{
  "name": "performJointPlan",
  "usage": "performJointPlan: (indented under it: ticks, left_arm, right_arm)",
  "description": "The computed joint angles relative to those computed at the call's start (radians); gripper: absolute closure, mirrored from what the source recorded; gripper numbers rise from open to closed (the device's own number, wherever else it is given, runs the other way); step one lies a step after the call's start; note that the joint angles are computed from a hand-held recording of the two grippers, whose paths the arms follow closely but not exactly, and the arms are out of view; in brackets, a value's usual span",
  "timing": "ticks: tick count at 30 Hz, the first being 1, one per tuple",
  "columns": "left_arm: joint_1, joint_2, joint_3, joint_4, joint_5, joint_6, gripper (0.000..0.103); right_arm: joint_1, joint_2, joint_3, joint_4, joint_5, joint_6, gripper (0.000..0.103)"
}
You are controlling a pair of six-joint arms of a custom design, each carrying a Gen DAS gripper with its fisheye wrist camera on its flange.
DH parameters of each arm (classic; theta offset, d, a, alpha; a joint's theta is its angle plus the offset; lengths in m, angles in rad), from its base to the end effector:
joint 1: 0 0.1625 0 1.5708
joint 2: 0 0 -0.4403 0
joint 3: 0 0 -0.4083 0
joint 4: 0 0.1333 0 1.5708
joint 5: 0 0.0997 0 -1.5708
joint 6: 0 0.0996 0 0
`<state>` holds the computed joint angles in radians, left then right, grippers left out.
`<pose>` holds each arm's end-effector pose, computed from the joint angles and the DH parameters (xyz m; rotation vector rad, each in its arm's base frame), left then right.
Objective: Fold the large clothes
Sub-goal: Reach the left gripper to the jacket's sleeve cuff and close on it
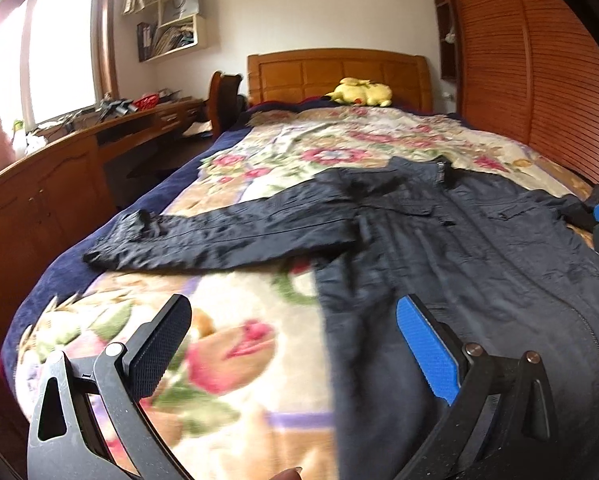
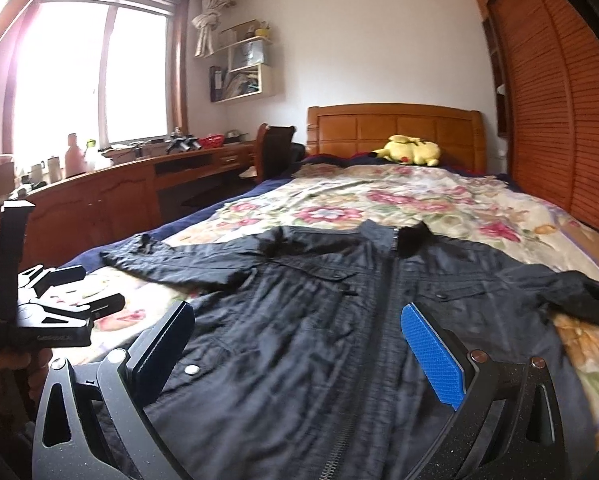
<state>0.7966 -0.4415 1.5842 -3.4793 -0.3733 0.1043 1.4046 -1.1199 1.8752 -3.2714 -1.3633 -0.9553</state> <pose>-0.3031 -0.6332 0.0221 0.3434 1.9880 -1.1763 0.0481 -0.6433 0.3027 1.0953 -2.2805 1.2338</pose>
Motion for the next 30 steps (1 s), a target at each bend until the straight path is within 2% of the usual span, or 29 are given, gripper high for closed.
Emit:
performJointPlan:
  ticks: [6,13,16,20,21,22,25,30]
  left_arm:
    - [0.035,-0.086,0.051,0.085,0.030,-0.086,0.000]
    - [0.073,-0.154,0.078,0.103,0.068,-0.081,0.000]
    - [0.097,-0.187,0.086,0.127,0.042,-0.105,0.001]
    - [0.133,-0.212,0.072,0.121,0.008,-0.084,0.005]
    - [0.142,-0.218,0.068,0.122,-0.002,-0.080,0.009]
    - [0.153,-0.226,0.064,0.133,-0.017,-0.088,0.014]
    - [0.183,-0.244,0.050,0.180,-0.044,-0.127,0.020]
    - [0.245,-0.261,-0.002,0.268,-0.078,-0.192,0.023]
  right_arm:
    - [0.019,0.002,-0.011,0.030,-0.009,-0.040,0.000]
    - [0.053,0.063,-0.111,0.106,-0.042,-0.046,0.000]
    - [0.075,0.096,-0.162,0.145,-0.069,-0.042,0.000]
    - [0.103,0.141,-0.230,0.206,-0.130,-0.061,0.000]
    - [0.108,0.148,-0.239,0.208,-0.139,-0.059,0.000]
    - [0.110,0.155,-0.252,0.225,-0.143,-0.056,0.000]
    - [0.108,0.170,-0.281,0.278,-0.127,-0.043,0.000]
    - [0.104,0.188,-0.310,0.321,-0.145,-0.109,0.000]
